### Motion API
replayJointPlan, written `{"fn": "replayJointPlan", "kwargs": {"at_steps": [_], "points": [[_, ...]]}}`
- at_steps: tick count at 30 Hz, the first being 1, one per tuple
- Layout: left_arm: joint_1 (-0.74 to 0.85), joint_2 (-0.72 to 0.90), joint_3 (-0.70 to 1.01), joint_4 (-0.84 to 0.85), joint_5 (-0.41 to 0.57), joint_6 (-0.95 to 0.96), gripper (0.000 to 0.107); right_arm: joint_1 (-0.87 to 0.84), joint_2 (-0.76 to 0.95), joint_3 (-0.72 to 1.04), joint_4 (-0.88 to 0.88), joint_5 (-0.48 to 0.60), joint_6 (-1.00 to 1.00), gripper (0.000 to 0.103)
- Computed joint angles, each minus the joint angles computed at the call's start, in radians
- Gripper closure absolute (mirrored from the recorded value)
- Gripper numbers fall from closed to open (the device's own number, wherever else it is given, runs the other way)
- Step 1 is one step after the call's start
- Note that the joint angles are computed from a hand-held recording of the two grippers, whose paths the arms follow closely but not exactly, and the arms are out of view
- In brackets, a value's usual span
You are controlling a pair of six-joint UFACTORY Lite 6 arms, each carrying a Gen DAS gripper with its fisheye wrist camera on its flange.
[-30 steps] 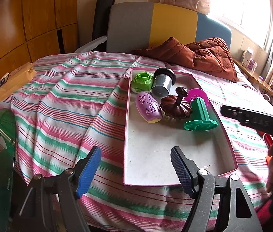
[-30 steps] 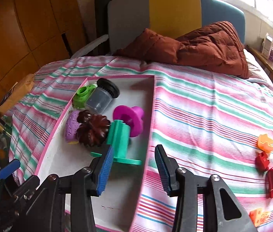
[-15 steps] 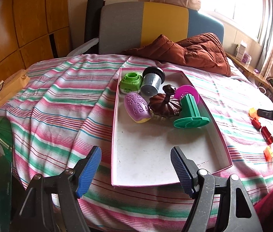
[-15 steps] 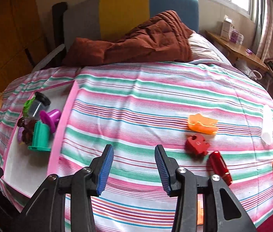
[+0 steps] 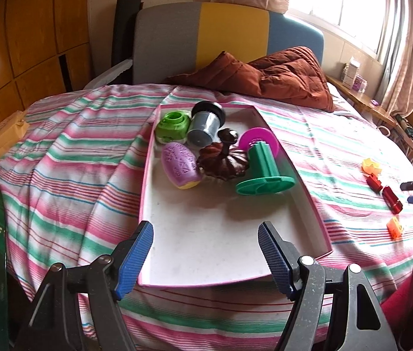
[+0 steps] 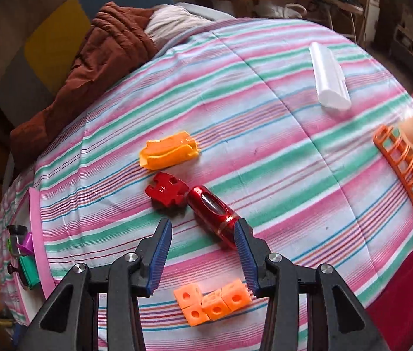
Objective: Organize rigid objects
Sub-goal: 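Reach the left tool to the orange cube blocks and close on them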
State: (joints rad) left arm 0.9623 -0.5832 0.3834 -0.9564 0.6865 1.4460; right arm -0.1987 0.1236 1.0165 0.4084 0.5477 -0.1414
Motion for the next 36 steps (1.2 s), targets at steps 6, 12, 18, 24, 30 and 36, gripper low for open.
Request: {"fn": "replayJointPlan", "kwargs": {"at_steps": [6, 12, 18, 24, 30, 36], "points": [[-0.032, -0.006, 0.008, -0.007, 0.025, -0.022, 0.032, -0.024, 0.005, -0.026, -0.059, 0.072, 0.150, 0.059], [-0.057, -0.023, 0.015, -0.010, 0.049, -0.035, 0.032, -0.009, 0.018, -0.058, -0.075, 0.075, 0.198, 0.058], [-0.124, -0.036, 0.027, 0.000, 0.052, -0.079, 0.032, 0.013, 0.016, -0.095, 0.096, 0.107, 0.046, 0.058], [-0.272, -0.066, 0.042, 0.027, 0.043, -0.154, 0.032, 0.077, 0.002, -0.106, 0.326, 0.123, -0.184, 0.058], [-0.538, -0.097, 0.040, 0.085, -0.039, -0.290, 0.032, 0.075, -0.028, -0.054, 0.237, 0.034, -0.161, 0.058], [-0.822, -0.016, 0.055, 0.111, -0.157, -0.356, 0.032, -0.041, -0.075, -0.081, 0.289, 0.012, -0.336, 0.058]]}}
